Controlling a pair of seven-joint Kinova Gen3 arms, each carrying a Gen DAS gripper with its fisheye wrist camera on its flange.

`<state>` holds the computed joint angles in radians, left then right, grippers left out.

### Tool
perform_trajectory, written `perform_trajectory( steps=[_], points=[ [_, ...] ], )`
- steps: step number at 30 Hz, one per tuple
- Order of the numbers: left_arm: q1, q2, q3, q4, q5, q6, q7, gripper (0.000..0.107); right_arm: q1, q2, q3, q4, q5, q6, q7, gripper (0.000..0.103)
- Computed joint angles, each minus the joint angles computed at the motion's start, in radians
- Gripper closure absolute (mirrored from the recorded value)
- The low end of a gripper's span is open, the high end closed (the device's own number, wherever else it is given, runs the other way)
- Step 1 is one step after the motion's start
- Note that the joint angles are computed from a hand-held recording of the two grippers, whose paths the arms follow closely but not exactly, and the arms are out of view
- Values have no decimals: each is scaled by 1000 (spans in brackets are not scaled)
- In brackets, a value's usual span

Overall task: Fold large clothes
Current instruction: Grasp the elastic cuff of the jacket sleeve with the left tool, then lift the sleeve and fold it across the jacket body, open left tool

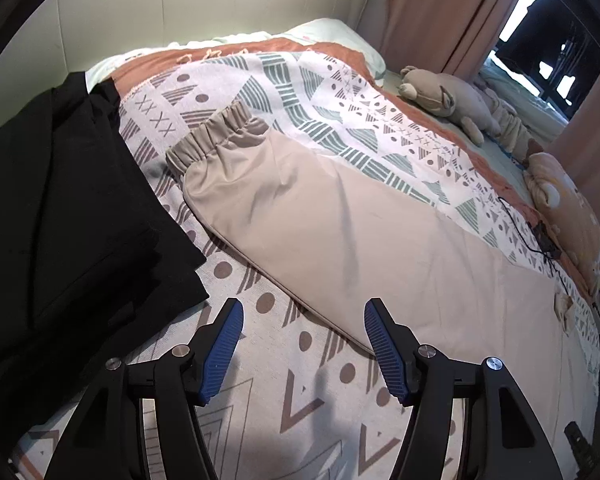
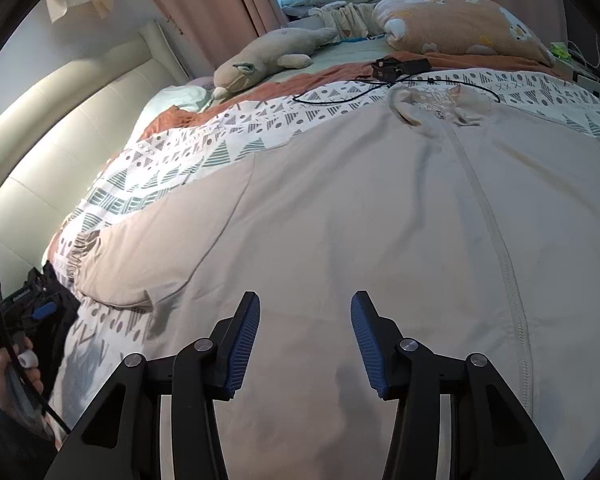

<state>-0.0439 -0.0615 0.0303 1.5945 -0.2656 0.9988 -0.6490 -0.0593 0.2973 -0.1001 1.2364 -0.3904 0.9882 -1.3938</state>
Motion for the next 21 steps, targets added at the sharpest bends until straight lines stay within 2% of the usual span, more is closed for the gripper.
perform_trajectory(
  steps=[4,8,10,11,12,14,16,18,21],
  points=[
    [-5,72,-14,-25,20,8,-9,49,-11,33,21,-19,42,15,-57,56],
    [17,142,-36,-54,-10,27,5,49,-20,62,21,-36,77,34,-86,64],
    [-26,162,-25,-48,37,10,-20,49,-15,75,13,-48,72,46,-85,67],
    [-37,165,-25,-36,49,-10,-16,55,-10,83,7,-57,61,53,-82,70],
    [-30,163,-37,-31,44,-19,-15,71,-5,88,1,-63,49,57,-79,73],
    [4,166,-68,-46,19,-8,-18,97,3,97,-12,-71,13,61,-69,76],
    [-10,150,-65,-48,38,-25,-28,103,30,128,-40,-108,-54,111,-54,78],
    [-14,129,-65,-59,48,-36,-31,104,45,150,-72,-134,-101,152,-35,88],
    [-4,101,-50,-91,22,-43,-41,105,16,143,-70,-121,-122,136,-16,88]
  ],
)
